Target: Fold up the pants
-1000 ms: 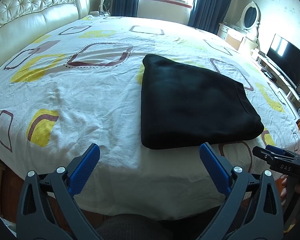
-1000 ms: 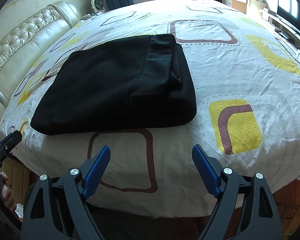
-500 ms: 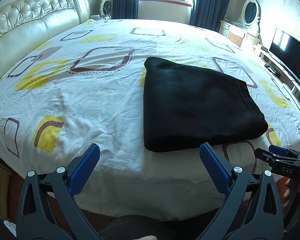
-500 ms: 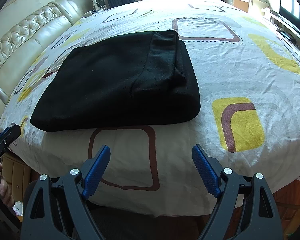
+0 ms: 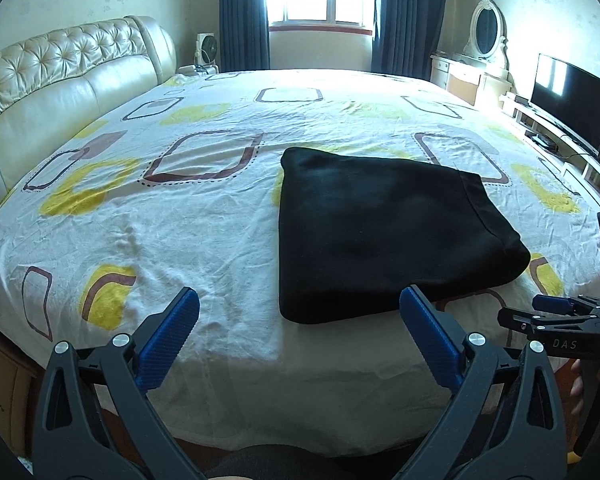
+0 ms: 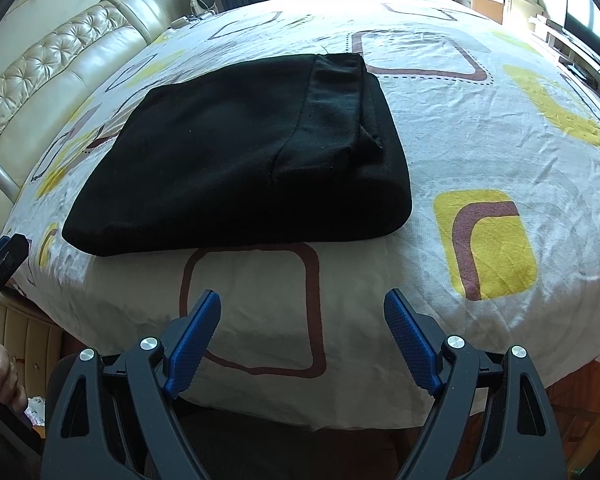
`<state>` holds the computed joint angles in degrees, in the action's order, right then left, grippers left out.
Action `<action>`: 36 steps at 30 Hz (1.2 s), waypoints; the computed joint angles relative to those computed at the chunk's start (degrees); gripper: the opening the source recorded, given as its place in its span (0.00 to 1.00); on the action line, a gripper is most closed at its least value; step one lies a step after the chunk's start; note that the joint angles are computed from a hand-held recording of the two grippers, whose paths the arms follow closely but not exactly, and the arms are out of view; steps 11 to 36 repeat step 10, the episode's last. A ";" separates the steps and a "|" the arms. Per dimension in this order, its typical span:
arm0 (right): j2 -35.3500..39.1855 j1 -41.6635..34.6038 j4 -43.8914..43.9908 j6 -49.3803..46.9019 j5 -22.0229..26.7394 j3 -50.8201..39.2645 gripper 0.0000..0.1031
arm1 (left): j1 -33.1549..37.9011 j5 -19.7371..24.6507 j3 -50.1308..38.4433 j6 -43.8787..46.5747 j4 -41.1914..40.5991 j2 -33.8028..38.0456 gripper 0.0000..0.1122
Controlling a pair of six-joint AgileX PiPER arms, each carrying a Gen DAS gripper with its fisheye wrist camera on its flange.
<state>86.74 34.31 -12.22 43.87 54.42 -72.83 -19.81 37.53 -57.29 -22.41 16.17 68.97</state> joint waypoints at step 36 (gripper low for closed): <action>-1.92 -1.39 2.13 -0.70 -1.19 0.52 0.80 | 4.46 3.43 -4.19 4.35 -4.34 3.37 0.89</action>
